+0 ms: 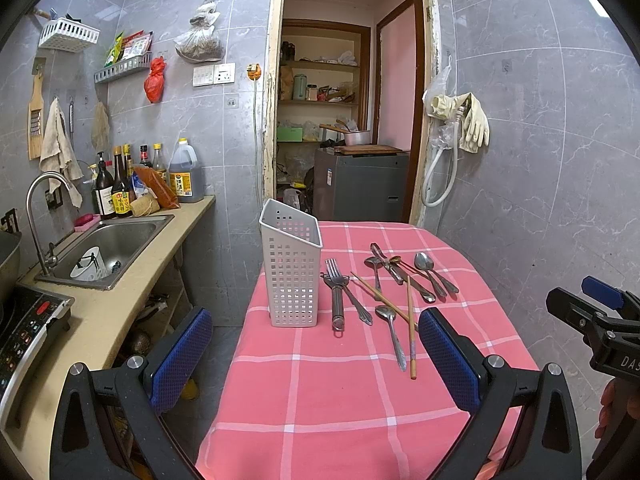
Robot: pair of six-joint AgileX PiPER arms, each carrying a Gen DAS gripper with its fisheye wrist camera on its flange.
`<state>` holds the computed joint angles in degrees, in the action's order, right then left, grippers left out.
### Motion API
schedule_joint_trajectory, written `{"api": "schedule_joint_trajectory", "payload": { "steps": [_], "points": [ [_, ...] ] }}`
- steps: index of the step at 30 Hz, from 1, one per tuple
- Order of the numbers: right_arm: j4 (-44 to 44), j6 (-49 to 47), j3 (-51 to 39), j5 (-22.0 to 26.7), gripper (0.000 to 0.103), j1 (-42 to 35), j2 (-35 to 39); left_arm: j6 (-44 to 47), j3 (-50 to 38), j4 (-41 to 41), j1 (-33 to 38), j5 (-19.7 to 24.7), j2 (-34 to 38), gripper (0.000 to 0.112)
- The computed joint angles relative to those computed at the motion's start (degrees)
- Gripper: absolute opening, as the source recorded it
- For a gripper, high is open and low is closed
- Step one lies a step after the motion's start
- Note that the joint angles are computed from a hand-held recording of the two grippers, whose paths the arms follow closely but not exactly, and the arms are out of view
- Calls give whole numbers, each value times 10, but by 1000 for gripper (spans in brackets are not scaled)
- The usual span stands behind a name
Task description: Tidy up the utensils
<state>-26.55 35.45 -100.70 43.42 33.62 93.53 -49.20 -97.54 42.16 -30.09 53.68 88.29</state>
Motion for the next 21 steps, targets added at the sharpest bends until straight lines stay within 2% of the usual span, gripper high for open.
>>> {"api": "schedule_joint_trajectory", "payload": {
  "steps": [21],
  "points": [
    [-1, 5, -5, 4, 102, 2, 6, -11, 3, 12, -5, 1, 3, 103]
  ]
}}
